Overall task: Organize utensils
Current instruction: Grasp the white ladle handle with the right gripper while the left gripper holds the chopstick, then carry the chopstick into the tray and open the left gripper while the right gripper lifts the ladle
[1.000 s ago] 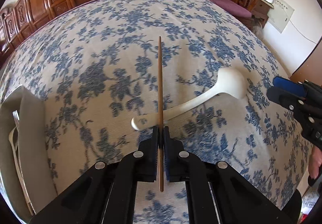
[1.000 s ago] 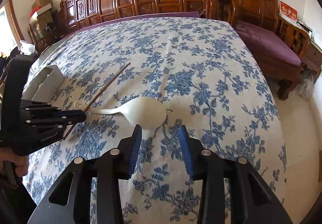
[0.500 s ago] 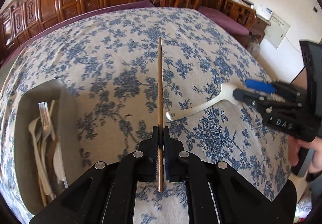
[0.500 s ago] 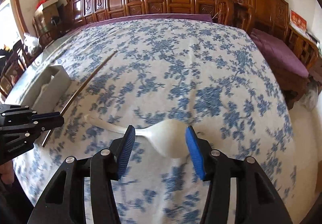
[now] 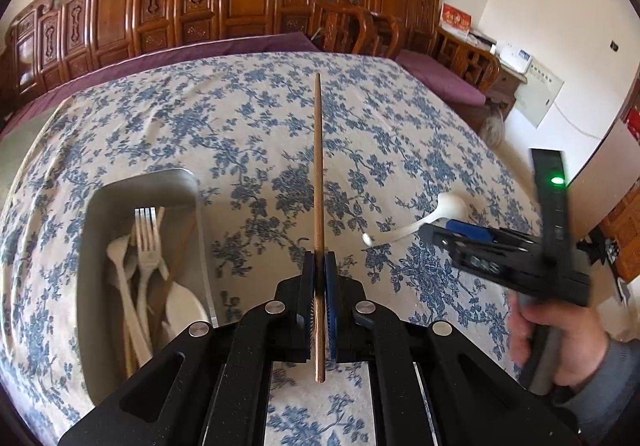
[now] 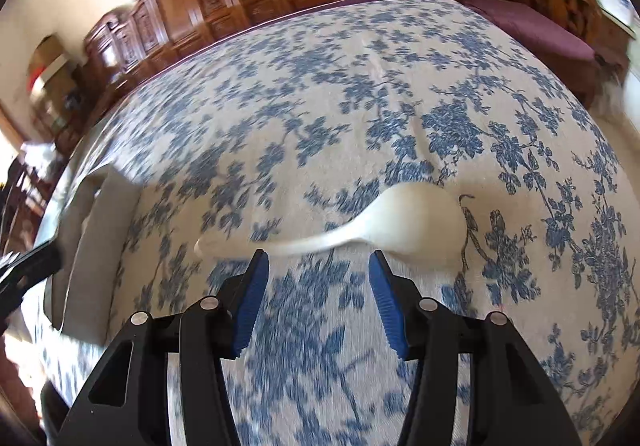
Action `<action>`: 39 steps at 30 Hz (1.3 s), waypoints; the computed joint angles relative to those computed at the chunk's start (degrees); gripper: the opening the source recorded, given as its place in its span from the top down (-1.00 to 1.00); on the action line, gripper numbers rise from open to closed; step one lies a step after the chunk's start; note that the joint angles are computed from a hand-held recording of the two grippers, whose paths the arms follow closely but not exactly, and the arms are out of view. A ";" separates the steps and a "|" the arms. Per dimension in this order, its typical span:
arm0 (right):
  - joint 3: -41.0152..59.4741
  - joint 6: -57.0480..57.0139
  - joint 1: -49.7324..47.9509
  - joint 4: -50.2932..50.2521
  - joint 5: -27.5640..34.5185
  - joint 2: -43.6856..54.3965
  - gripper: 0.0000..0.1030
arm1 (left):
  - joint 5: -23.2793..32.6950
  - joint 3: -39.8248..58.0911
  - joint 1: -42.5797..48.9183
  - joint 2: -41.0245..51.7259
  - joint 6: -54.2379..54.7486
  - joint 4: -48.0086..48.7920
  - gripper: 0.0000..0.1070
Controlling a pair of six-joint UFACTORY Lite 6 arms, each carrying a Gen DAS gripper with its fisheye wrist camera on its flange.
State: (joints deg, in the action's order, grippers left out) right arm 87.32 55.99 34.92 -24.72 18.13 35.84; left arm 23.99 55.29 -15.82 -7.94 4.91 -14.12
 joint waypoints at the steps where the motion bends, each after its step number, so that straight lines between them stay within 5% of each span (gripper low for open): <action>1: 1.58 2.60 -0.17 -2.17 0.96 1.44 -0.06 | 0.38 -0.42 1.11 -0.92 1.92 -1.68 0.92; 8: 20.76 -0.14 -0.83 -3.73 9.42 14.43 -0.01 | 2.76 -2.79 7.09 -5.66 10.04 -7.67 0.92; 13: 29.28 -5.18 -0.01 -1.88 14.16 19.24 0.51 | 4.05 -4.17 10.28 -7.78 13.27 -9.29 0.92; 19: 24.27 -14.09 1.02 3.50 10.92 15.43 0.92 | 4.52 -4.19 11.09 -8.33 13.59 -9.03 0.92; 30: 15.73 -25.05 4.03 10.77 10.61 2.85 0.91 | 6.24 -5.47 16.25 -11.08 16.47 -9.13 0.92; 39: 23.16 -24.94 8.97 10.02 14.67 3.58 0.91 | 7.71 -7.52 23.67 -10.76 22.97 -9.79 0.92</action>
